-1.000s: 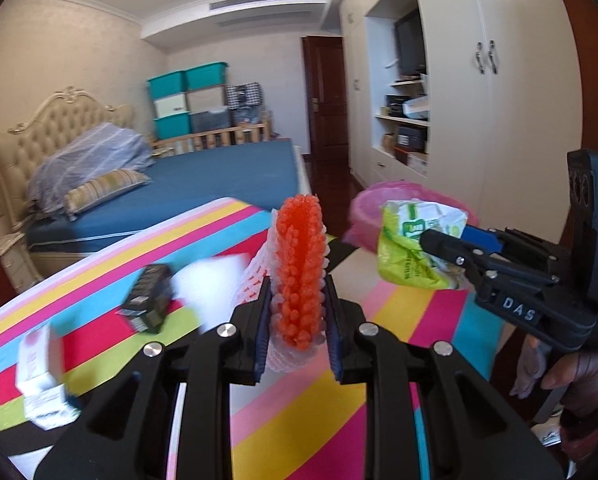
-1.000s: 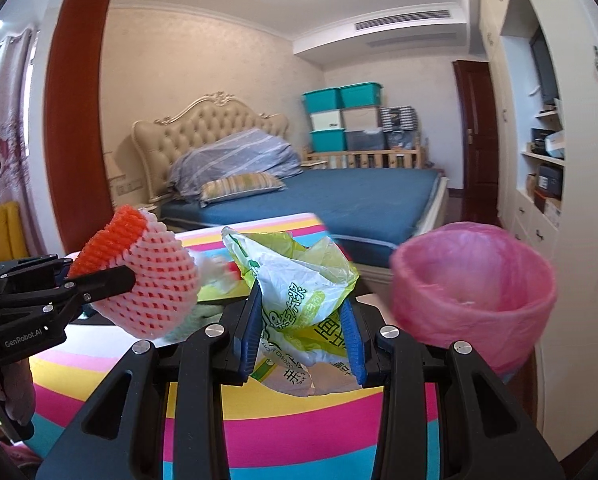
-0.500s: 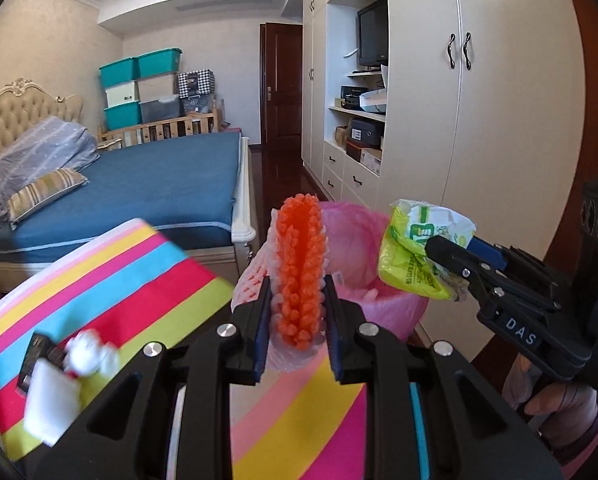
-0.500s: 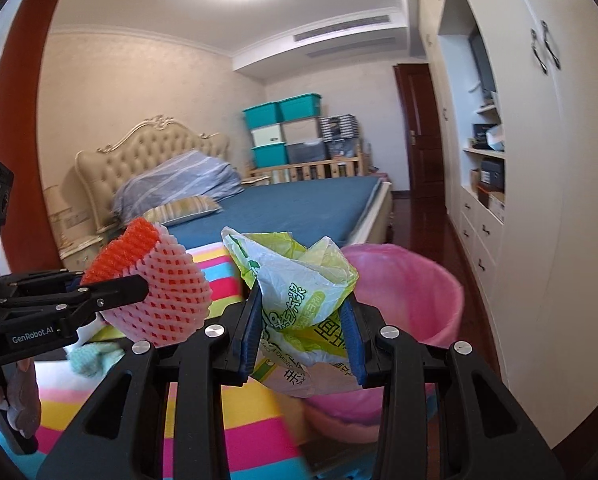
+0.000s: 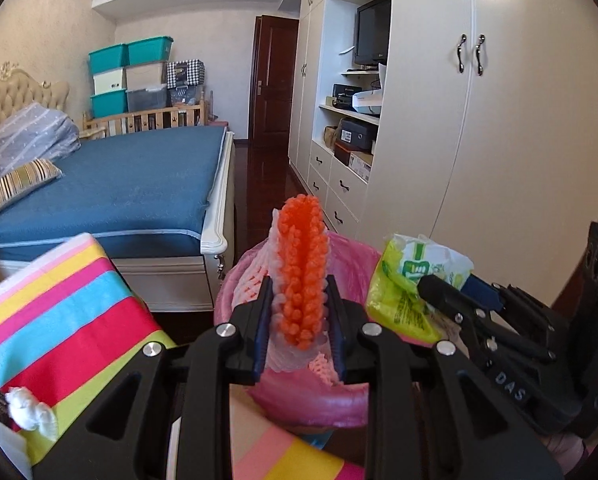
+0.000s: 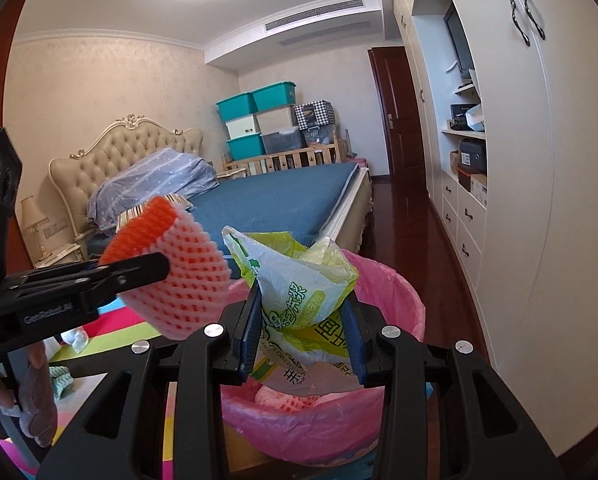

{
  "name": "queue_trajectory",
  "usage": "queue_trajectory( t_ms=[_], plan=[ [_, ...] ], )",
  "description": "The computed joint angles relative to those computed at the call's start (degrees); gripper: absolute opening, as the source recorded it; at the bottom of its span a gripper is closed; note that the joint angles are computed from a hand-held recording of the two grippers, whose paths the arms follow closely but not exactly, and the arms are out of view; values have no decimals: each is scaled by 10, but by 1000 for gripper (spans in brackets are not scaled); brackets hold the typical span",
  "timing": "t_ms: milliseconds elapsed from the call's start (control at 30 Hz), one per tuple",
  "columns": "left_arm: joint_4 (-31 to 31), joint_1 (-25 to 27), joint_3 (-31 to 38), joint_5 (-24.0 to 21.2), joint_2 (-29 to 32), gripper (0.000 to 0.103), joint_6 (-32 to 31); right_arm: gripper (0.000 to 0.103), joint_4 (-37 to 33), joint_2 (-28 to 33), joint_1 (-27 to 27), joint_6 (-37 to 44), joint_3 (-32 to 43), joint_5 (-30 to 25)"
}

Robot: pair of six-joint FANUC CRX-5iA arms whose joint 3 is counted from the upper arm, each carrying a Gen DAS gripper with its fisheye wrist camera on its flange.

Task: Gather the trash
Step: 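Carry the plastic bag and fruit net over the pink wastebasket, then open both tools to drop the bag and fruit net into the basket, then return both open tools to the table above the remaining trash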

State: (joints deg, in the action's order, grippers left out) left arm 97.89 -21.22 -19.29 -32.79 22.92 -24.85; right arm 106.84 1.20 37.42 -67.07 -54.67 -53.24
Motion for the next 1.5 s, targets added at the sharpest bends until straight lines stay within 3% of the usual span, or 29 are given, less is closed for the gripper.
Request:
queue_trajectory(
  t_ms=[33,67,100,133,200,333,433,600,733,1000,1267,1500],
  plan=[
    [-12,5,6,-8,8,34,11,43,-9,8,8,5,6,-4],
    [-33,8,17,-12,18,48,34,49,-19,12,8,13,8,-5],
    [-45,11,24,-11,26,54,50,71,-21,13,6,15,8,-3],
    [-47,14,27,-10,29,65,56,78,-20,16,10,9,8,-10],
    [-10,10,14,6,24,72,30,78,-15,10,14,-1,-3,-19],
    [84,10,-23,27,-3,97,-28,78,-61,-3,58,-1,-18,-61],
    [205,0,-63,57,-35,98,-121,80,-90,-12,98,-26,-29,-94],
    [272,16,-114,62,-83,98,-195,85,-135,-12,162,-36,-22,-130],
    [274,51,-156,38,-121,98,-228,85,-139,0,182,-21,-1,-124],
    [320,129,-223,23,-174,98,-348,85,-94,64,175,40,86,-39],
    [375,234,-237,19,-176,98,-413,85,-68,146,172,117,193,48],
    [438,283,-220,41,-156,98,-470,85,-99,205,184,217,278,107]
  ],
)
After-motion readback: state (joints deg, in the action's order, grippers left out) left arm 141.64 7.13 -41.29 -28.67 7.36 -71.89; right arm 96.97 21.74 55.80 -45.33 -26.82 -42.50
